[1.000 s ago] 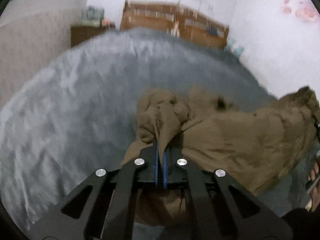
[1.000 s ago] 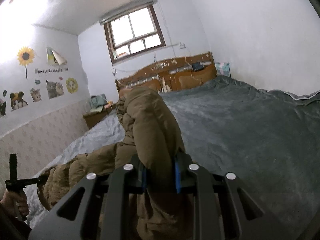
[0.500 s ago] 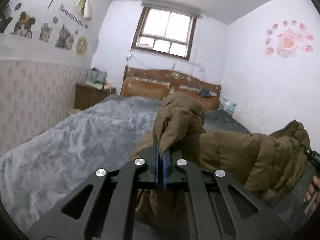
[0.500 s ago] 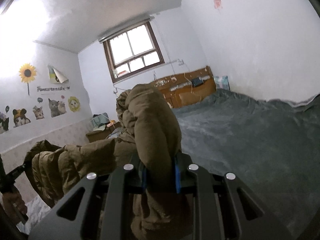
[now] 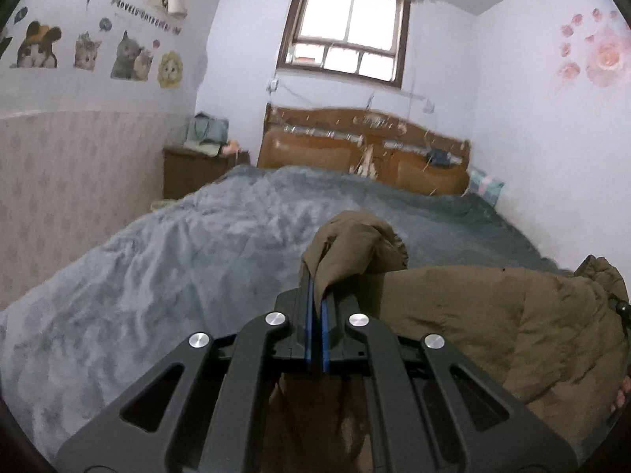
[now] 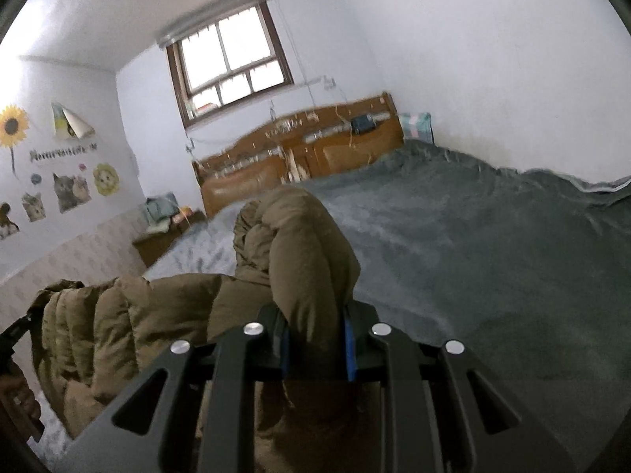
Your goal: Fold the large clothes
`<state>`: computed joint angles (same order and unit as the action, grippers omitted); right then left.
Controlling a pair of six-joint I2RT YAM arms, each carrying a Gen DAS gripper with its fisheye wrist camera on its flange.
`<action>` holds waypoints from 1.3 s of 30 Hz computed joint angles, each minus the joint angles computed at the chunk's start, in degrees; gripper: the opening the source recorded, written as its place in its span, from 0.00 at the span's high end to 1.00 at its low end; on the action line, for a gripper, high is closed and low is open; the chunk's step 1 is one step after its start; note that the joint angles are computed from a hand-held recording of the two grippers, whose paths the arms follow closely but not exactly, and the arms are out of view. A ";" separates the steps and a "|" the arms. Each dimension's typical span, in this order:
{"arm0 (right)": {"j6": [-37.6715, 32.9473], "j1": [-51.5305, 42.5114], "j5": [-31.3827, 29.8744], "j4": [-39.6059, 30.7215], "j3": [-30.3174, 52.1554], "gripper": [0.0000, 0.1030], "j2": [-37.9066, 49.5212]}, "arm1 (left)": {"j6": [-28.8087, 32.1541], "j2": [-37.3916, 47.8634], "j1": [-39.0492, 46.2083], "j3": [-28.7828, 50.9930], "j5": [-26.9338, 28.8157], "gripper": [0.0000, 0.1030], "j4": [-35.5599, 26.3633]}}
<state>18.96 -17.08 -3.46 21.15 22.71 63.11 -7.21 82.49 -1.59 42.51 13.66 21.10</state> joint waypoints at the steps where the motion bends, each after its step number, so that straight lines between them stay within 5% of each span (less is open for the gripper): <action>1: 0.07 0.03 -0.39 2.00 0.73 0.81 3.93 | -0.04 3.78 0.05 1.01 -0.09 0.99 0.90; 7: -0.91 0.73 -0.26 6.38 7.43 0.77 25.97 | 3.13 21.70 -0.52 11.98 -2.82 0.93 -8.00; 9: -2.28 1.57 1.21 2.94 10.17 0.71 30.28 | 3.83 26.92 -0.97 15.47 -5.83 0.69 -12.89; 11: -3.35 1.68 2.58 2.46 11.12 0.40 33.73 | 4.38 30.84 -1.21 17.42 -8.50 0.54 -15.24; 12: -2.93 1.12 3.09 0.90 11.88 0.35 35.12 | 4.57 31.07 -0.23 17.04 -8.16 0.49 -14.71; 15: -0.81 -1.81 0.67 -2.03 11.47 0.26 32.43 | 2.02 27.13 1.25 16.05 -8.11 0.31 -17.24; 19: -1.33 -0.90 5.83 -6.33 6.16 0.12 15.17 | -3.51 13.38 5.69 7.42 -1.86 0.24 -11.85; 24: -0.75 10.08 12.22 -7.08 5.22 0.02 2.93 | -2.22 -0.76 1.75 -0.66 -0.31 0.04 -6.92; 29: -2.79 22.07 15.07 -2.83 11.59 0.02 17.11 | 5.38 -0.46 -12.46 -3.65 -10.86 0.03 -3.81; 34: -6.99 25.89 18.83 -4.06 18.47 0.02 30.21 | 11.58 11.01 -19.44 -0.25 -20.52 0.03 -0.56; 39: -6.80 25.40 17.81 -2.99 19.45 0.02 35.83 | 8.70 19.14 -16.05 3.91 -17.49 0.03 -3.20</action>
<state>12.17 8.32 14.35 18.16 42.16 98.94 1.50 101.64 -17.64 46.42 -3.83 17.90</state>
